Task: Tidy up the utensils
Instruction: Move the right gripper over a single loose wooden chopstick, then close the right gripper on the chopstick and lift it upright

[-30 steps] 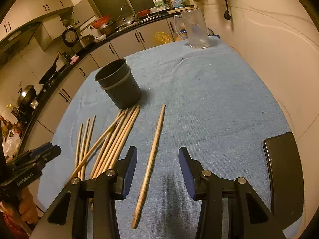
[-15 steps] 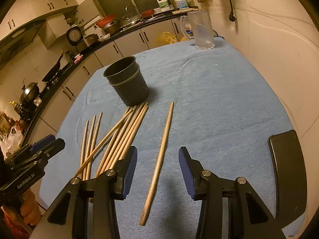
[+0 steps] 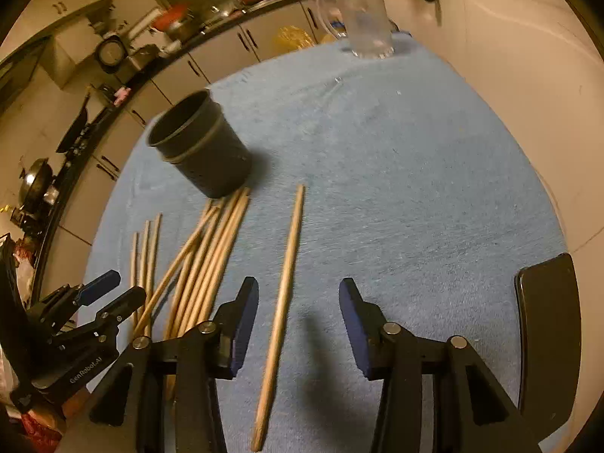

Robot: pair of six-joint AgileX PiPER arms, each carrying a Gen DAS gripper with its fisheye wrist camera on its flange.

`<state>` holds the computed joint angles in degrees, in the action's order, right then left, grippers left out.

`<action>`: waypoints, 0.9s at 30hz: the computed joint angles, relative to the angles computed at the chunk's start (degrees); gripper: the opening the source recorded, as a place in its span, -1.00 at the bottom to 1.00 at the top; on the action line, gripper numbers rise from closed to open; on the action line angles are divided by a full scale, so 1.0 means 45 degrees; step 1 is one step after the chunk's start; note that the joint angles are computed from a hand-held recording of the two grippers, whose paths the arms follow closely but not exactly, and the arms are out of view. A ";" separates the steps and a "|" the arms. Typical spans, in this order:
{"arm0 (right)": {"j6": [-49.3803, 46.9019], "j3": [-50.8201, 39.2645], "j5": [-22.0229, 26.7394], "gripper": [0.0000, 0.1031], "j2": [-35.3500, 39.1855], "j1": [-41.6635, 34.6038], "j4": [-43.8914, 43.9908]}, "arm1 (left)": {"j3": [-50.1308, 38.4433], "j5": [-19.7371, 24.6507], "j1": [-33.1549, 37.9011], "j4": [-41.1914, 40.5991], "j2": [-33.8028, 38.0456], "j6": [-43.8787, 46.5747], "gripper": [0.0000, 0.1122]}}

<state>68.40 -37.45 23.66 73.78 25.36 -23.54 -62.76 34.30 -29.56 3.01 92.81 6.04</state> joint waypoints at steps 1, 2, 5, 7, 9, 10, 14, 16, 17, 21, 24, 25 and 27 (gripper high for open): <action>-0.0282 0.0010 -0.0093 -0.01 0.0039 -0.0157 0.0289 | -0.0074 0.0001 -0.0062 0.0146 0.0127 -0.0069 -0.10; -0.0752 -0.0010 -0.0162 0.02 0.0117 -0.0356 0.0772 | -0.0194 0.0023 -0.0124 0.0353 0.0304 -0.0162 -0.10; -0.0880 0.0019 -0.0242 0.03 0.0170 -0.0455 0.1000 | -0.0543 0.0155 -0.0125 0.0539 0.0783 0.0018 -0.09; -0.0936 -0.0002 -0.0201 0.03 0.0193 -0.0477 0.1082 | -0.0858 0.0275 -0.0086 0.0681 0.1173 -0.0009 -0.09; -0.1240 -0.0001 -0.0234 0.03 0.0162 -0.0605 0.1342 | -0.1093 0.0371 -0.0105 0.0856 0.1464 -0.0061 -0.10; -0.1201 -0.0038 -0.0184 0.03 0.0179 -0.0589 0.1286 | -0.1149 0.0371 -0.0132 0.0959 0.1572 -0.0126 -0.10; -0.1338 -0.0155 -0.0080 0.03 0.0252 -0.0660 0.1347 | -0.1704 0.0623 -0.0199 0.1110 0.2182 -0.0253 -0.10; -0.1469 -0.0207 -0.0086 0.03 0.0337 -0.0732 0.1461 | -0.1844 0.0632 -0.0221 0.1181 0.2356 -0.0389 -0.10; -0.1628 -0.0248 -0.0093 0.03 0.0392 -0.0785 0.1592 | -0.1985 0.0684 -0.0206 0.1170 0.2498 -0.0477 -0.11; -0.2194 -0.0512 -0.0053 0.03 0.0699 -0.0912 0.2078 | -0.2622 0.0972 0.0056 0.0330 0.2927 -0.0077 -0.24; -0.2557 -0.0809 0.0063 0.03 0.0987 -0.0991 0.2352 | -0.3048 0.1191 0.0193 0.0017 0.3201 0.0035 -0.40; -0.2555 -0.0854 0.0054 0.03 0.1069 -0.0999 0.2342 | -0.3216 0.1251 0.0250 -0.0041 0.3317 0.0075 -0.46; -0.2742 -0.1047 0.0110 0.03 0.1285 -0.1060 0.2500 | -0.3494 0.1414 0.0374 -0.0327 0.3483 0.0247 -0.54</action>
<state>56.06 -42.16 24.16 79.56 20.59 -12.29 -78.48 40.66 -27.87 1.54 108.48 7.15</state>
